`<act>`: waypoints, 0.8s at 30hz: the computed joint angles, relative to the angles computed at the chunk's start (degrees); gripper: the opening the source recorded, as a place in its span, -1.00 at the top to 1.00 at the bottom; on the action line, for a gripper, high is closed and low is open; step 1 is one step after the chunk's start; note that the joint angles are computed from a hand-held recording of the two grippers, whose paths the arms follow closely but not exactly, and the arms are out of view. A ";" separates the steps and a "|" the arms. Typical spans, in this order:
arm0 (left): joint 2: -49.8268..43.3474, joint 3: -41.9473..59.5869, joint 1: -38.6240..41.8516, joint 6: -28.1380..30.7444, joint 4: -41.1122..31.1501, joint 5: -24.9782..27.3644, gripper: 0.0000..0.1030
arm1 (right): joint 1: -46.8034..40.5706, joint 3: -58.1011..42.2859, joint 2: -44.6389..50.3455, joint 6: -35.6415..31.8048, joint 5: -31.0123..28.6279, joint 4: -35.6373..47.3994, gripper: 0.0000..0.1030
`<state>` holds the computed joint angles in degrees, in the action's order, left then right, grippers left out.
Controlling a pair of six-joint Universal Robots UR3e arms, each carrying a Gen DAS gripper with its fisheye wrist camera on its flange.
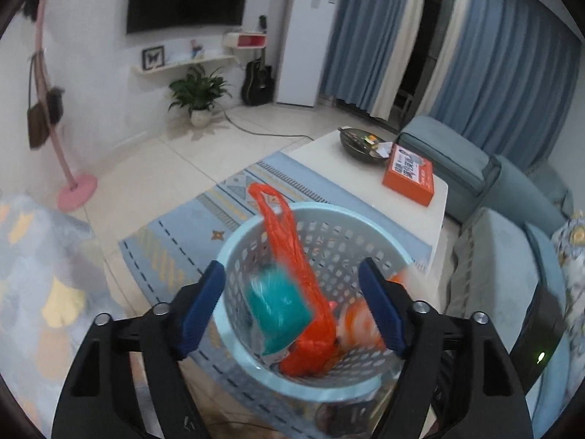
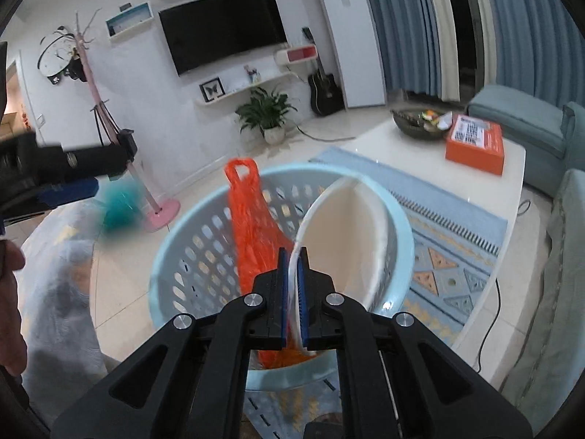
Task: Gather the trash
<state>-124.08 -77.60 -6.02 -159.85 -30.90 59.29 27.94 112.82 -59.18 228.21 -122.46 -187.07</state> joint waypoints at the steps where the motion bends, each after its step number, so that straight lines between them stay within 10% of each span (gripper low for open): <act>1: -0.40 0.99 0.10 -0.33 -1.04 0.28 -0.48 | 0.19 0.18 0.15 0.16 -0.30 -0.21 0.92; 6: 2.42 -1.80 1.87 0.68 -1.65 1.45 -0.48 | 1.52 1.03 -0.46 1.60 -1.43 -0.80 0.70; 8: 4.75 -4.09 2.79 1.14 -1.27 2.03 -0.49 | 2.48 0.87 -0.82 2.35 -2.47 -0.42 0.28; 10: 7.87 -7.98 3.62 1.72 0.42 2.74 -0.50 | 4.46 0.77 -0.64 3.20 -6.19 -2.02 -0.61; 24: 40.07 -42.49 27.97 17.13 0.56 -9.67 -0.52 | 15.85 -14.25 -0.81 7.92 -15.27 19.60 -0.73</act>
<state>-84.01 -120.09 21.95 -142.72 -30.34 49.62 43.79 98.57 -59.99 236.13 -137.72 -167.47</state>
